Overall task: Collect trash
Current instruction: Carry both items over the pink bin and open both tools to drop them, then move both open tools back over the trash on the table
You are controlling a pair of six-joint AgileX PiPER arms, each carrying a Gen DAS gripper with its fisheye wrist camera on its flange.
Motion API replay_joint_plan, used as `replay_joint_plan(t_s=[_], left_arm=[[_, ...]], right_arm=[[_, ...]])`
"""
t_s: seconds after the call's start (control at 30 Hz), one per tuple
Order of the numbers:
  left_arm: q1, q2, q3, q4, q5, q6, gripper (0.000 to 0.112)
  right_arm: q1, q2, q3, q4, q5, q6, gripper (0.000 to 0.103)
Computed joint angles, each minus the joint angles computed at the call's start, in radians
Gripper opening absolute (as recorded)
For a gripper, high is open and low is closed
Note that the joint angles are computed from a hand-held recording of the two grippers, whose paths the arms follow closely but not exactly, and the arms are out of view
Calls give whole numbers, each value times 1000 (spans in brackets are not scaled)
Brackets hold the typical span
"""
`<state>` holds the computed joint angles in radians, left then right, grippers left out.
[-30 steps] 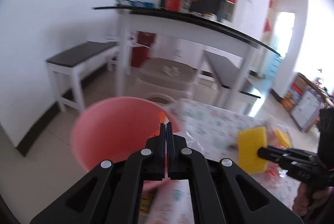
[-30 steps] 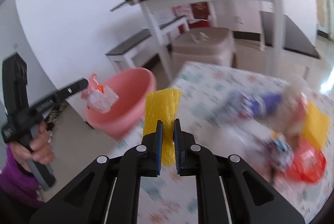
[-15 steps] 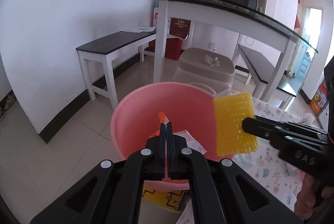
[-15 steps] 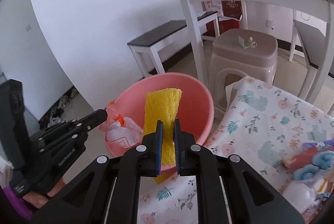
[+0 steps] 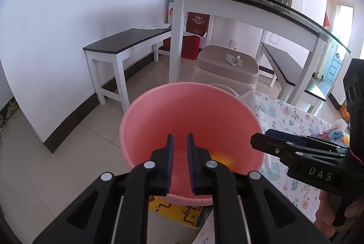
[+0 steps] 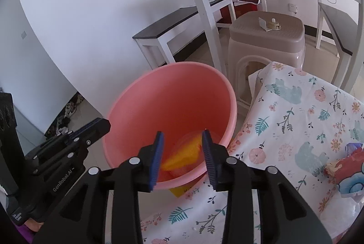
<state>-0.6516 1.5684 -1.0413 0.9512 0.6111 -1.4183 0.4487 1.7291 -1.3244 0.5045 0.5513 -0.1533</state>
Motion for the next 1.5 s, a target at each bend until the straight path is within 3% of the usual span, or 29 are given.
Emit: replay_joint_plan(t_s=[0.33, 0.47, 0.7, 0.93, 1.1, 1.27, 1.5], left_arm=[[-82, -30, -21, 34, -2, -19, 17], [-131, -16, -58, 24, -10, 3, 21], [-200, 46, -143, -32, -42, 77, 24], [-242, 118, -229, -141, -89, 203, 28], [-260, 195, -334, -278, -105, 346, 34], [-283, 287, -472, -395, -90, 503, 35], [-319, 452, -718, -478, 2, 658, 35]], right_arm=[[-7, -162, 173, -44, -93, 19, 36], [-5, -265, 260, -183, -128, 127, 36], [-70, -443, 397, -277, -119, 200, 36], [-227, -619, 517, -283, -76, 167, 36], [-402, -720, 607, -181, -44, 27, 36], [-646, -748, 668, 92, 48, -263, 36], [-824, -762, 722, 254, 117, -487, 36]])
